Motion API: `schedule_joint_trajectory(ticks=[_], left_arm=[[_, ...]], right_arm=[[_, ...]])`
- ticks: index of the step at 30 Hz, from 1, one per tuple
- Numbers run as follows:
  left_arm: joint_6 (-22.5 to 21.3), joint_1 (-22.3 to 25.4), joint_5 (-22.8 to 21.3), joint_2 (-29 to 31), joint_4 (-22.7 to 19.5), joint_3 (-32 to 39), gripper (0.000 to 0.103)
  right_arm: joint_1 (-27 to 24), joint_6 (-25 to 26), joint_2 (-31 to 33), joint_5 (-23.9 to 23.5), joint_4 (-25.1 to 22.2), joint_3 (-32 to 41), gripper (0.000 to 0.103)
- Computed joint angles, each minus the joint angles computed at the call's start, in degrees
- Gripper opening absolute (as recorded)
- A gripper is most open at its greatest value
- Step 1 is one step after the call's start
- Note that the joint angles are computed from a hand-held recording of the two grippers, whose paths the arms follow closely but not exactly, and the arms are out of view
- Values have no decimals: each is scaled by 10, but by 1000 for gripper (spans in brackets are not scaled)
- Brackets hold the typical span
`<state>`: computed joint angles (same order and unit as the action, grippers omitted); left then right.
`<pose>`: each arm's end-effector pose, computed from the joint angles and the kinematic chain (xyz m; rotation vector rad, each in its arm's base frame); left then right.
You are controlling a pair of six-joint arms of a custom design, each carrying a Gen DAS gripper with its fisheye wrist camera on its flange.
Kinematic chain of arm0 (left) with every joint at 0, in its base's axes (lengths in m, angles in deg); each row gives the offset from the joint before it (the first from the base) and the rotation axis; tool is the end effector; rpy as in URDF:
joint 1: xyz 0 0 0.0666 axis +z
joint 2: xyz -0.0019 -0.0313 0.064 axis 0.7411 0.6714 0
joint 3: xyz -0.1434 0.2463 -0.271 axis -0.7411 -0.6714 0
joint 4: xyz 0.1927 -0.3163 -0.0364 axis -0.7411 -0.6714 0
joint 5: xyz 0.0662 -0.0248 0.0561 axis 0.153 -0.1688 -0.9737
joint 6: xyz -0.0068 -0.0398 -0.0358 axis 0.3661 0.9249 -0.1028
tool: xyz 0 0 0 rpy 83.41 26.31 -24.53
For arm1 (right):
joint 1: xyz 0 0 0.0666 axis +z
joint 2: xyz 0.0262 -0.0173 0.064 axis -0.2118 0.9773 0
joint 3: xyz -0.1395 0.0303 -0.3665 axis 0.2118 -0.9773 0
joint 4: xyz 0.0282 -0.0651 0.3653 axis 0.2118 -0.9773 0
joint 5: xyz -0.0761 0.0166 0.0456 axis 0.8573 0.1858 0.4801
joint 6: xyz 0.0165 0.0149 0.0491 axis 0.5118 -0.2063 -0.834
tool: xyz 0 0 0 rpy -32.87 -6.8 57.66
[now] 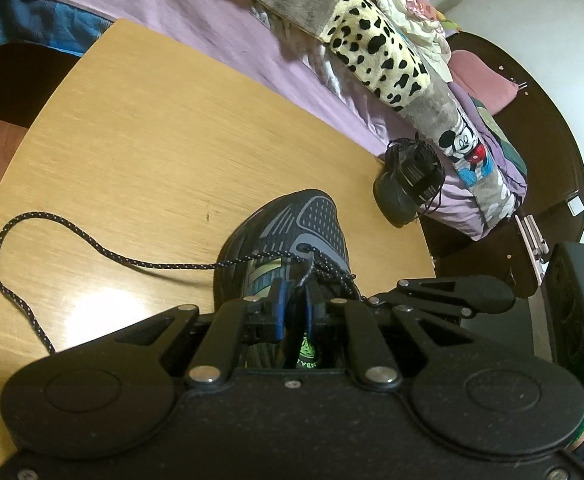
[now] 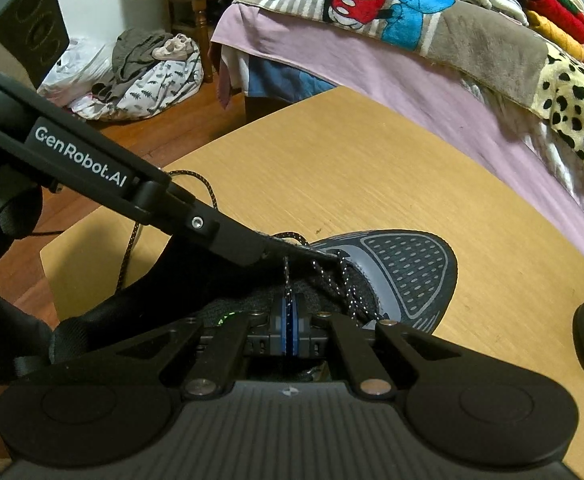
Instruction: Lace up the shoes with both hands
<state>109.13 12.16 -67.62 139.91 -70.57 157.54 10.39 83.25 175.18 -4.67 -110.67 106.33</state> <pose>0.4095 -0.2910 0.5228 -0.4913 2.3303 -0.7460 0.4732 0.2115 0.5323 -1.3551 2.1781 0.4389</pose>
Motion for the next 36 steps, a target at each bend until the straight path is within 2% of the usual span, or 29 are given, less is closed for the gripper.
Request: schedule_joint_trajectory(ticks=[10,19,24,26,31,36], left_arm=[[-47,-2,1,12,-18,21,9],[-61,5,26,2,3,14,11],[3,11,10,-13,42,-17,11],[21,12,-1,-11,43,-19,11],[85,15,5,-13,64,-35,11],[105,11,-1,-8,76,-36,11]], right_arm=[[4,-5,1,2,7,-2,5],[6,-10,-3,-6,26,-9,5],[7,-17,-8,-2,40,-16,5],[7,-21,-9,-4,46,-17,5],[7,-23,-12,-4,52,-20,5],[8,-27,-13,-5,58,-23,5]])
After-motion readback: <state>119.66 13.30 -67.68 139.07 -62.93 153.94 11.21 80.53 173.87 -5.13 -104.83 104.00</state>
